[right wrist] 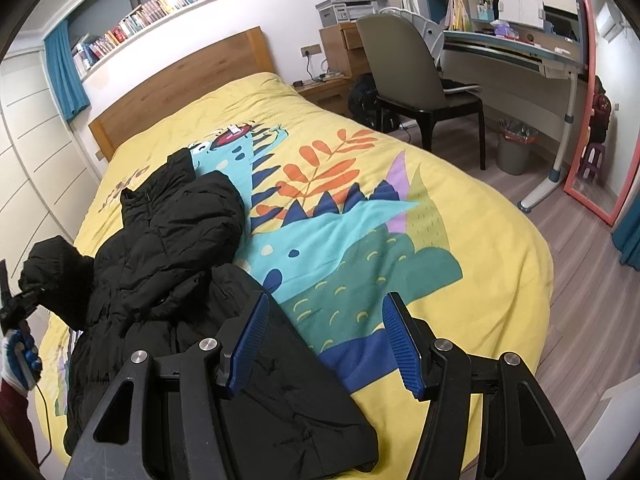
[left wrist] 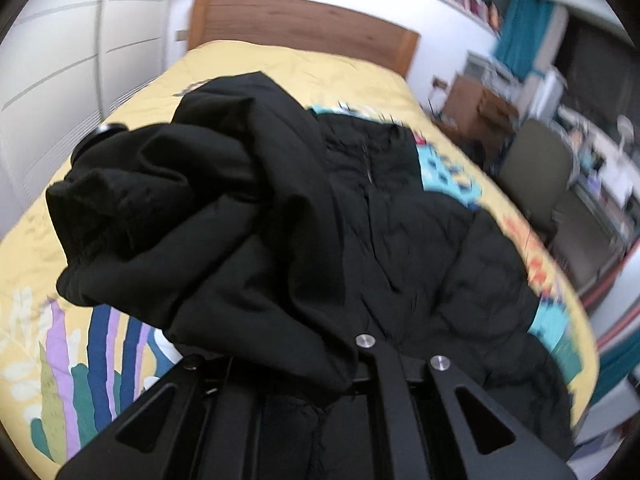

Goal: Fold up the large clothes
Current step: 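Lay the held sleeve across the coat body with the left gripper and open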

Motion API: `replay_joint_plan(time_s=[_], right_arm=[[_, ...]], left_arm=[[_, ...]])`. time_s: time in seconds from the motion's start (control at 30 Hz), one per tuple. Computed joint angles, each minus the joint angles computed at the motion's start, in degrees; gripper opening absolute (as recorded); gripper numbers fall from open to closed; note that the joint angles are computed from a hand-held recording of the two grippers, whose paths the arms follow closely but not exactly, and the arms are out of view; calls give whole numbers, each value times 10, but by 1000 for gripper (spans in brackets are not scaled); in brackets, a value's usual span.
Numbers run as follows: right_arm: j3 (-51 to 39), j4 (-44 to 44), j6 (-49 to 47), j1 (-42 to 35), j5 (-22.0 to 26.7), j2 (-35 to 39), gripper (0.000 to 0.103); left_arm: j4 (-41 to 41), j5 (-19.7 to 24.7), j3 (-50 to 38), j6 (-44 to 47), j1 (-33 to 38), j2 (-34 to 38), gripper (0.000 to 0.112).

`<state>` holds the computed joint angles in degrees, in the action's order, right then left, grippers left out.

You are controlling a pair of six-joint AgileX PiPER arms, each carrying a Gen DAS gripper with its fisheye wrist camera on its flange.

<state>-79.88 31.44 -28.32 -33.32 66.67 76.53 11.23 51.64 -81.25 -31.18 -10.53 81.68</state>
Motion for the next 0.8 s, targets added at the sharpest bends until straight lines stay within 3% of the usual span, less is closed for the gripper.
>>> replay_joint_plan(time_s=[0.23,0.43,0.8], right_arm=[[20,0,-10,5,-2,-3,59],[30,-12,-6,17,-6,0,59],[42,-46,26,93,-23,0,59]], left_arm=[[82,3,36,-21,-85,42,8],[117,-5,82,-30,-117,51,10],[80,-16,91,-16,-134,42,22]])
